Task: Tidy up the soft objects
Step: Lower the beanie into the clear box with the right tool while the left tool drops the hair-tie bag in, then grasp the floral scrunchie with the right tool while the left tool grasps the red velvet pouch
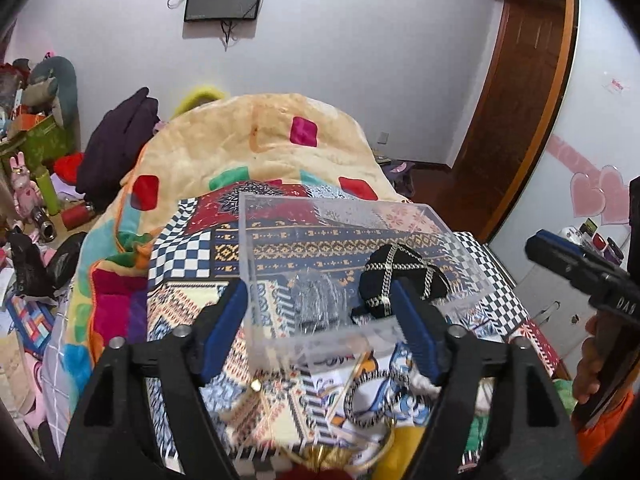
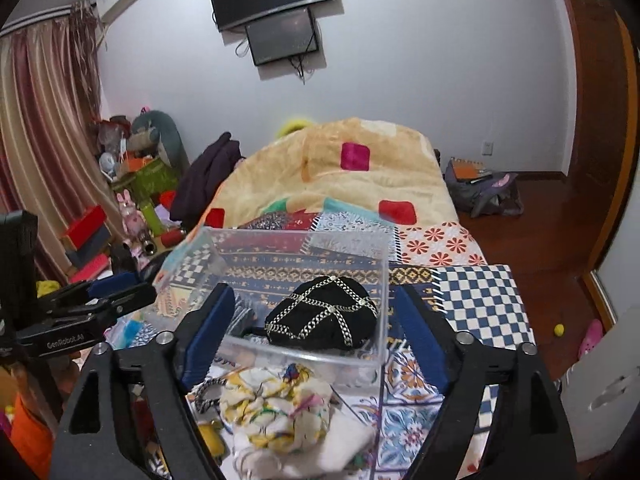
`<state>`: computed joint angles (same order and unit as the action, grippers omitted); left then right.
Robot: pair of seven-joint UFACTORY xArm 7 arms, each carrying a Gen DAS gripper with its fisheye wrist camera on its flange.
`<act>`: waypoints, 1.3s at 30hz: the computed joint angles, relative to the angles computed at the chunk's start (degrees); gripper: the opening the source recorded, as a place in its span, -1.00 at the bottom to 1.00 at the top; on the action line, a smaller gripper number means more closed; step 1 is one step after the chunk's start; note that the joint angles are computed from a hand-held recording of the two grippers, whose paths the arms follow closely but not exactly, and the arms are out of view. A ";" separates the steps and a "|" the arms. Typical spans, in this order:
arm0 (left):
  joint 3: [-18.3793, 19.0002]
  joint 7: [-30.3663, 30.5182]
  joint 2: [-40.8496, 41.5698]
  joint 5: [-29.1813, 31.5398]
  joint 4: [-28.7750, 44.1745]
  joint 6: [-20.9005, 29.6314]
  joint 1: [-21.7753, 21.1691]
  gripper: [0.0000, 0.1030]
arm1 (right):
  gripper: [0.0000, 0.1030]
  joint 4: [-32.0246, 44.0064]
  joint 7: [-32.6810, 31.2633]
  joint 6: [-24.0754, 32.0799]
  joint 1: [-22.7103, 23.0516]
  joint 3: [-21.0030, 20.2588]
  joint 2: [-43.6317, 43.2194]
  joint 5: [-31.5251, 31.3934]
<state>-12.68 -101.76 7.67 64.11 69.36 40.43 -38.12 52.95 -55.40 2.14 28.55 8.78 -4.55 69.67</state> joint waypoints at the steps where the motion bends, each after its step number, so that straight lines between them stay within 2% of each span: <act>1: -0.26 -0.24 -0.26 0.06 -0.29 0.70 -0.38 0.52 | 0.59 -0.82 -1.05 0.27 0.11 -0.20 -0.93 1.16; 5: -1.79 -1.18 -1.50 -0.12 -2.25 3.19 -1.82 0.71 | 0.59 -3.80 0.14 0.54 0.85 -0.46 -2.86 0.02; 10: -3.40 -1.58 -1.18 -1.97 -3.72 5.36 -3.41 0.74 | 0.59 -7.11 3.01 1.52 2.33 -0.74 -3.49 -3.18; 13: -3.63 -1.38 -0.61 -3.87 -4.65 4.43 -4.05 0.74 | 0.59 -8.49 4.95 1.51 3.20 -0.73 -2.42 -5.31; 22: -3.24 -2.06 0.95 -8.08 -7.39 2.38 -5.59 0.74 | 0.58 -8.48 3.04 5.46 2.09 -0.05 -0.68 -2.71; 24: -3.02 -2.72 0.97 -8.63 -8.24 1.59 -5.78 0.74 | 0.49 -8.30 2.29 4.80 2.00 0.66 -0.20 -1.97; 28: -2.92 -4.73 1.35 -8.87 -9.39 0.85 -6.45 0.70 | 0.16 -7.85 2.54 5.90 1.17 1.28 0.62 -2.07; 30: -2.98 -4.75 1.67 -8.46 -9.04 2.68 -7.14 0.58 | -0.08 -7.73 3.28 5.27 0.84 1.80 1.22 -2.63; 32: -3.03 -3.79 2.10 -8.62 -8.39 3.85 -7.53 0.38 | -0.30 -7.61 2.29 5.91 0.63 1.93 1.21 -1.45; 33: -2.95 -3.89 2.14 -8.36 -8.30 4.00 -7.70 0.36 | -0.34 -7.45 1.15 6.61 0.53 1.87 1.11 -0.22; 35: -2.75 -4.60 1.91 -7.56 -8.52 3.62 -7.81 0.20 | -0.52 -7.41 -0.88 6.78 0.37 1.99 0.76 1.77; 39: -2.84 -4.90 1.19 -6.73 -8.72 4.20 -7.83 -0.11 | -0.65 -7.69 -5.50 5.94 0.85 2.10 -0.89 6.57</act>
